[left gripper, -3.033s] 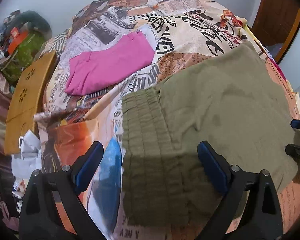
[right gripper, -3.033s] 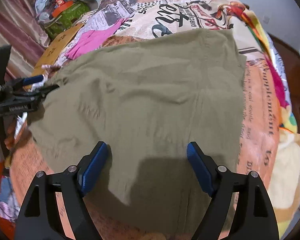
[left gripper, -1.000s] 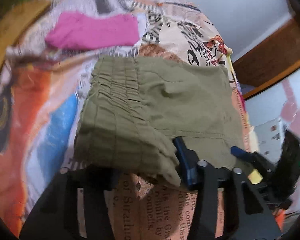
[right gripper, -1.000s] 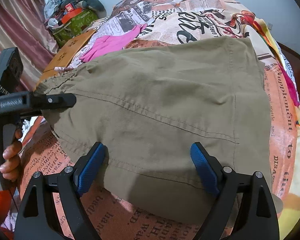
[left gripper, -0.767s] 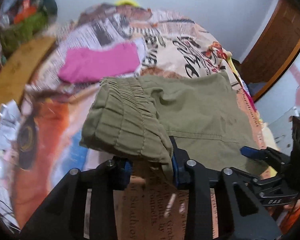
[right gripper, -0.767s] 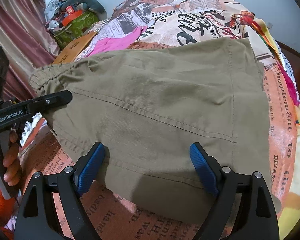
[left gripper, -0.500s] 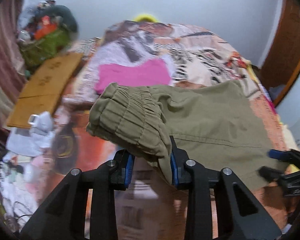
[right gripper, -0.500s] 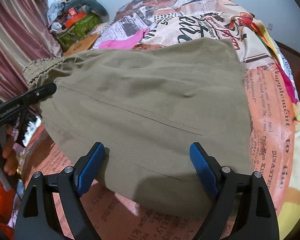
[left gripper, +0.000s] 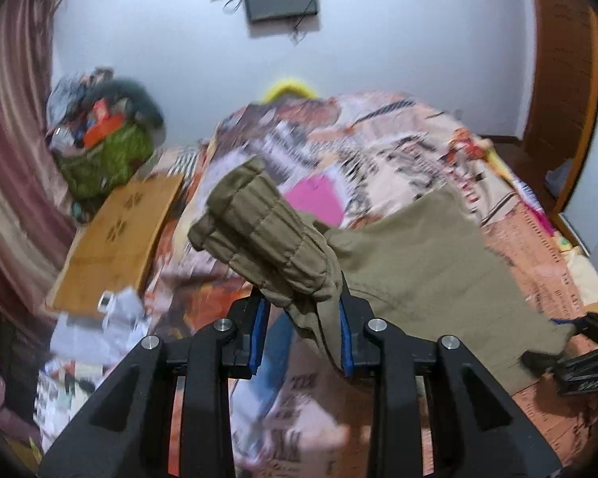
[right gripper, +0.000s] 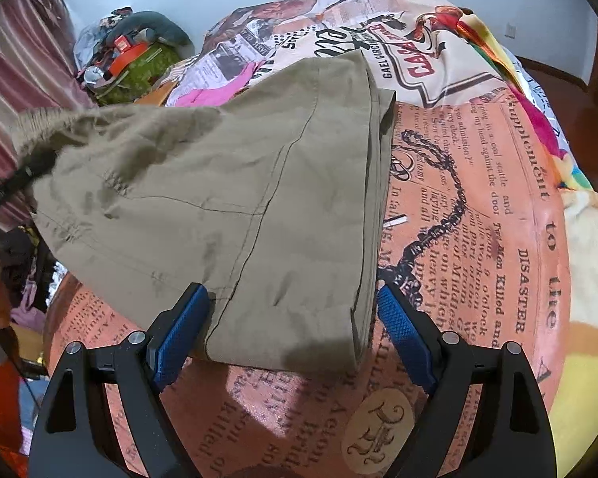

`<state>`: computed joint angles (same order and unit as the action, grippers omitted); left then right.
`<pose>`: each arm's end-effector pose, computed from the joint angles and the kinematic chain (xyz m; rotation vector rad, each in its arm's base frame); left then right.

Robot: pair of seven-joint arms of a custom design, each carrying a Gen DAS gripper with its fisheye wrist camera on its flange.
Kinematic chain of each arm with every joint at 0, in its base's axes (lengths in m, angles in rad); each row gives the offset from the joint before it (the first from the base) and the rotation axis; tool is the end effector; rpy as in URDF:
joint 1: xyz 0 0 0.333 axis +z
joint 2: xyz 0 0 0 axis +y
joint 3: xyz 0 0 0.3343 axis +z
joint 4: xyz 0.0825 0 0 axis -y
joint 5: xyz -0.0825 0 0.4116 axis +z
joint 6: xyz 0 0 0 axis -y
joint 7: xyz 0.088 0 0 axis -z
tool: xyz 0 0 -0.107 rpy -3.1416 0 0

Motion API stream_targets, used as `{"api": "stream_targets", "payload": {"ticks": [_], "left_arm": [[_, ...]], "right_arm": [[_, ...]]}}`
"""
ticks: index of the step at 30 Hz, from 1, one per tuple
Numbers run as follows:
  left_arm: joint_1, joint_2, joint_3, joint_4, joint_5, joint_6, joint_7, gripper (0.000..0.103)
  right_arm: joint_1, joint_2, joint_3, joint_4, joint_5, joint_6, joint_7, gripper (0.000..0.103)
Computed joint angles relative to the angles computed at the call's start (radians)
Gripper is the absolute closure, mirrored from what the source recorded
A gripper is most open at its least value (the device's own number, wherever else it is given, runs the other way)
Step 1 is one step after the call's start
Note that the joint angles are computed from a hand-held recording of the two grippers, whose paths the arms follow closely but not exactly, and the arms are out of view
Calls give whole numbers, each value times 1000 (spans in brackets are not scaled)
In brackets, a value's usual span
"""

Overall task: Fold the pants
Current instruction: 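Lift the waistband with the left gripper and fold it over the pants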

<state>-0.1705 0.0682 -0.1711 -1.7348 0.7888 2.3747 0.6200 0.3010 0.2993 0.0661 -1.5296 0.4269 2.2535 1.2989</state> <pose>0.6228 -0.2096 0.6078 -1.8024 1.4875 -0.5502 0.6713 0.2637 0.5446 -2.1582 1.3826 0.0217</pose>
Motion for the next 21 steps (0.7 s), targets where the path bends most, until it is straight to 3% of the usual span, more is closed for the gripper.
{"api": "stream_targets", "payload": {"ticks": [10, 21], "left_arm": [[-45, 112, -19, 165, -59, 94, 171, 77], [-47, 244, -64, 312, -383, 114, 455, 77]], "right_arm": [[-6, -8, 4, -20, 33, 22, -12, 17], [-7, -10, 6, -27, 49, 37, -13, 16]]}}
